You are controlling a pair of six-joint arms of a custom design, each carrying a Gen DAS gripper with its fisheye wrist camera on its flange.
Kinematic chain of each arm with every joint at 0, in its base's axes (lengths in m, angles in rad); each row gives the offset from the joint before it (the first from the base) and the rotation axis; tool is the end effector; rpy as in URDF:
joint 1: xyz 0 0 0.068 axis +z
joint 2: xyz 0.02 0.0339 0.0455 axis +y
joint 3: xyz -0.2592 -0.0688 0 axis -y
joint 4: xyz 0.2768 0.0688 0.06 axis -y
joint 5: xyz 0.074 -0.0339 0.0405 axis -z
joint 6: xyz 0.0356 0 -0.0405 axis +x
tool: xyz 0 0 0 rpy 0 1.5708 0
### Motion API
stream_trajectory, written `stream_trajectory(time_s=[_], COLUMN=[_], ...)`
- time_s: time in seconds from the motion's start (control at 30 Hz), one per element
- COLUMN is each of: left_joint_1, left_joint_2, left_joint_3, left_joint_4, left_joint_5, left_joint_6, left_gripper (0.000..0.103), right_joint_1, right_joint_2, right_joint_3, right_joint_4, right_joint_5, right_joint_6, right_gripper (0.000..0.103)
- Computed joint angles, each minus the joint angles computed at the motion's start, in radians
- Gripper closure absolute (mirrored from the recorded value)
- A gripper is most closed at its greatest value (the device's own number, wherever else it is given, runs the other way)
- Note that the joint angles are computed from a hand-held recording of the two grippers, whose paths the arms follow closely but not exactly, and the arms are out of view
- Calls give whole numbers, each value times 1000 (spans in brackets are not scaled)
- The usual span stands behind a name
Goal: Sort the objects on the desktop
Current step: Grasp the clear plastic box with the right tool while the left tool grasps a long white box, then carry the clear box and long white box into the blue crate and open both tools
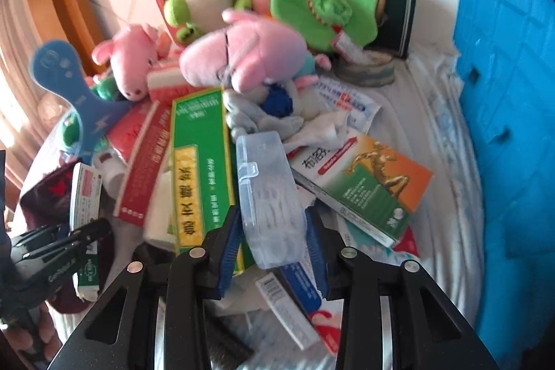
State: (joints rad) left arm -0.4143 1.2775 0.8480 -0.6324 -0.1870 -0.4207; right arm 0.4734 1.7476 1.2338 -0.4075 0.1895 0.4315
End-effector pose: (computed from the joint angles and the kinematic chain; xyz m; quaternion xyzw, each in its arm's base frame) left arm 0.2542 -0.1046 0.2057 -0.0266 0.9635 -0.0190 0.2657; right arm 0.3609 0.1773 0.1981 0.0104 0.9439 0.0582 0.3249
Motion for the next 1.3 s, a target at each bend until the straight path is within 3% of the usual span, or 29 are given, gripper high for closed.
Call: stream_trajectory(time_s=[0.23, 0.47, 0.63, 0.73, 0.9, 1.07, 1.2, 1.3], left_joint_1=[-85, -146, -217, -307, -472, -633, -734, -809], left_joint_2=[-213, -211, -211, -201, -132, 25, 195, 362], left_joint_3=[50, 208, 298, 354, 501, 733, 975, 1203], left_joint_4=[-136, -172, -191, -186, -197, -229, -285, -342], left_joint_5=[-40, -68, -61, -104, -154, -201, -213, -266], left_joint_6=[14, 63, 77, 84, 89, 118, 144, 157], left_gripper=[83, 83, 83, 83, 83, 83, 83, 83], right_joint_1=[79, 154, 235, 282, 349, 385, 298, 130], right_joint_2=[-203, -349, -449, -530, -656, -767, -853, -908], right_joint_3=[-32, 7, 64, 88, 122, 184, 254, 291], right_joint_4=[-79, -161, -241, -304, -427, -607, -759, -834], right_joint_5=[110, 223, 409, 512, 650, 784, 768, 706], right_joint_6=[23, 40, 29, 44, 102, 159, 153, 63], right_gripper=[71, 71, 71, 71, 71, 71, 71, 71])
